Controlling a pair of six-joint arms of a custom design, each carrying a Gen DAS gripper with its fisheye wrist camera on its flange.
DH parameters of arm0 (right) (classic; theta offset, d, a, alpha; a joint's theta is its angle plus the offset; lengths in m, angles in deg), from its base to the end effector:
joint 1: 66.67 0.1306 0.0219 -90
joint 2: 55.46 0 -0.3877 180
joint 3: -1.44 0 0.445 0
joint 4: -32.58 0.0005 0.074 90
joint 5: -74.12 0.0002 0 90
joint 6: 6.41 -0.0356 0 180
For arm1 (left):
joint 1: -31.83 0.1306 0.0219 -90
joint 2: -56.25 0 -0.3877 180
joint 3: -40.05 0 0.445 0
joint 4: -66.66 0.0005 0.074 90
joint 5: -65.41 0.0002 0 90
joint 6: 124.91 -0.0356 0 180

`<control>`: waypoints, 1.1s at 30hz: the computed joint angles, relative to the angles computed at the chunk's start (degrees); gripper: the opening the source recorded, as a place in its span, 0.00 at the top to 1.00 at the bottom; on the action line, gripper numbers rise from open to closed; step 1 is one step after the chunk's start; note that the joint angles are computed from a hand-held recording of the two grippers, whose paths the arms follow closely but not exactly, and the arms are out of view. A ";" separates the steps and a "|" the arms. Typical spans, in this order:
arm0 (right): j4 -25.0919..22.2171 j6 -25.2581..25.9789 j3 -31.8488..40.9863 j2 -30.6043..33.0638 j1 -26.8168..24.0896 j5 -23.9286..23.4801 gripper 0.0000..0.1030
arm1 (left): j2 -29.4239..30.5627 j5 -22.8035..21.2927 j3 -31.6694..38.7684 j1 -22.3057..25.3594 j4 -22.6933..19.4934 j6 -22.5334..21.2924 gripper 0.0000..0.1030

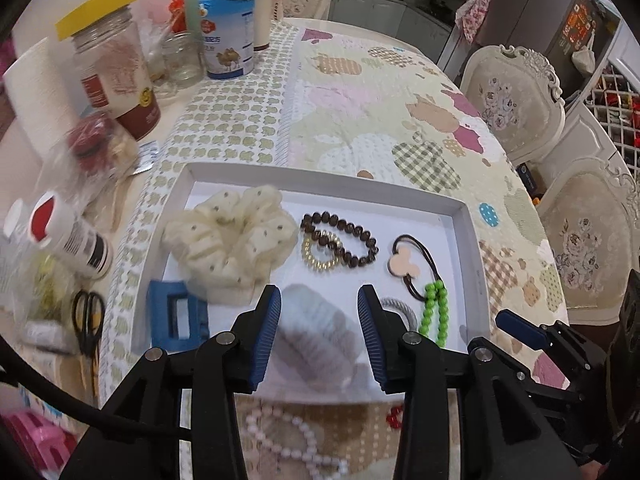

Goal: Organize jewelry
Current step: 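Withdraw both grippers toward the white pearl and red bead bracelets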

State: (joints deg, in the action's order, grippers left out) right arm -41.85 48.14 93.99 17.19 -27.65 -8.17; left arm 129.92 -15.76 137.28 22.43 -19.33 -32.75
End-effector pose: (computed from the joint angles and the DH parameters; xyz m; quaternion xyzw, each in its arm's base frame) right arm 0.3047 0.2402 0.5630 -0.0091 0.9505 0.1329 0.2807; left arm 0.3652 -0.0665 0.5837 0.0794 0.9652 -0.0983 0.2288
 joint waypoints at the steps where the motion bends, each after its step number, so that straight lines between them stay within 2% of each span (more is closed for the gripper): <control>1: -0.20 -0.18 -0.14 -0.45 0.47 0.20 0.50 | -0.59 0.14 -0.22 0.23 -0.26 0.28 0.71; 18: -4.55 -3.14 -5.45 -7.68 8.02 0.38 0.49 | -13.12 1.27 -8.06 3.29 -6.76 5.24 0.71; 33: -6.31 -1.34 -3.76 -7.42 14.49 1.67 0.48 | -21.23 -0.48 -13.41 6.83 -10.78 5.93 0.71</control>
